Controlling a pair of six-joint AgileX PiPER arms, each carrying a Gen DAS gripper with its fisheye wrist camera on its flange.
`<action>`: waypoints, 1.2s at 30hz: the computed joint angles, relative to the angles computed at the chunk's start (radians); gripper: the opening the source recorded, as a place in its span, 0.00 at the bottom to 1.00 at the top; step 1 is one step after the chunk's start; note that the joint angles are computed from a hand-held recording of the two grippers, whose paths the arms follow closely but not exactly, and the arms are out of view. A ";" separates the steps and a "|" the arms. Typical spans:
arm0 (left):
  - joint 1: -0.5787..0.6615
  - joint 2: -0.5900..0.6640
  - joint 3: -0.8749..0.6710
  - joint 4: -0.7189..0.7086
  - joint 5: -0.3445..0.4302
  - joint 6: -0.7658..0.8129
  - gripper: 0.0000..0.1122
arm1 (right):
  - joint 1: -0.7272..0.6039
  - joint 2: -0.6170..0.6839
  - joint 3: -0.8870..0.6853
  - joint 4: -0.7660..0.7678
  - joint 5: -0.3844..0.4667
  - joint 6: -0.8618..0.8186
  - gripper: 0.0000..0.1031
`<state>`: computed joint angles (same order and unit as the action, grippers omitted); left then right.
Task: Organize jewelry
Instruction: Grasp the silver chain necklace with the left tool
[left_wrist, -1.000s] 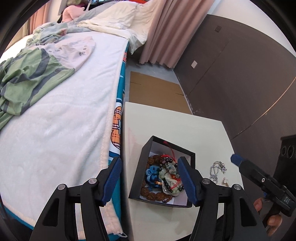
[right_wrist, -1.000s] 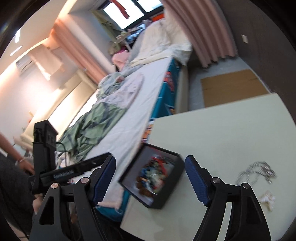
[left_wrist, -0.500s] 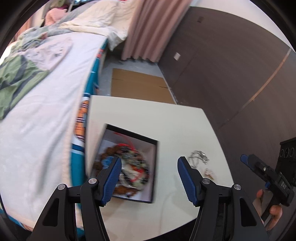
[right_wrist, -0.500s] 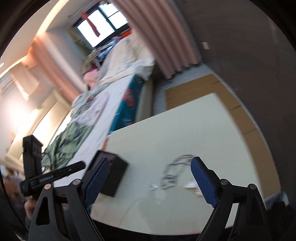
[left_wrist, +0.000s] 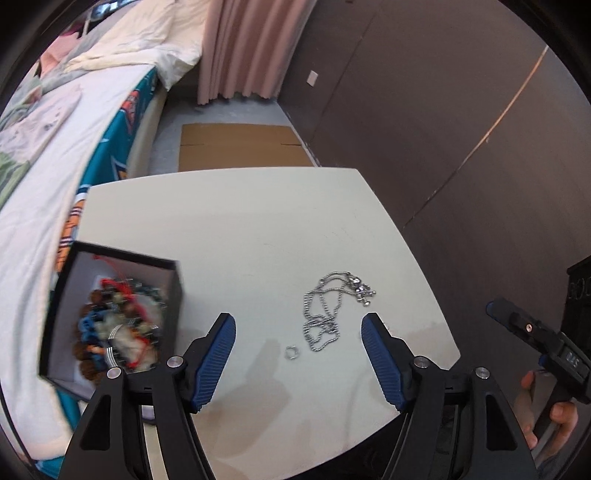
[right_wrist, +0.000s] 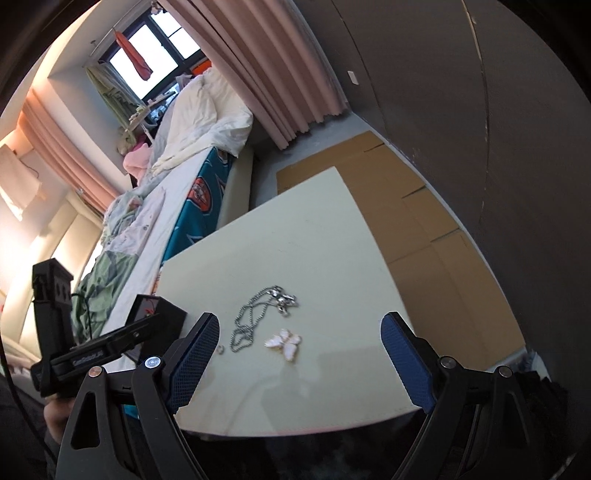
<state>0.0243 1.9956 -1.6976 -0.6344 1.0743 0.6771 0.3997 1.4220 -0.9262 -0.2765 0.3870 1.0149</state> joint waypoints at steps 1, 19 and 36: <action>-0.011 0.007 -0.003 0.003 -0.005 -0.007 0.64 | -0.008 -0.005 0.011 0.016 -0.006 -0.018 0.87; -0.255 0.222 -0.234 0.209 -0.034 -0.234 0.62 | -0.158 -0.036 0.106 0.188 0.015 -0.180 0.87; -0.357 0.213 -0.171 0.476 -0.148 -0.364 0.28 | -0.160 -0.002 0.091 0.273 0.011 -0.262 0.87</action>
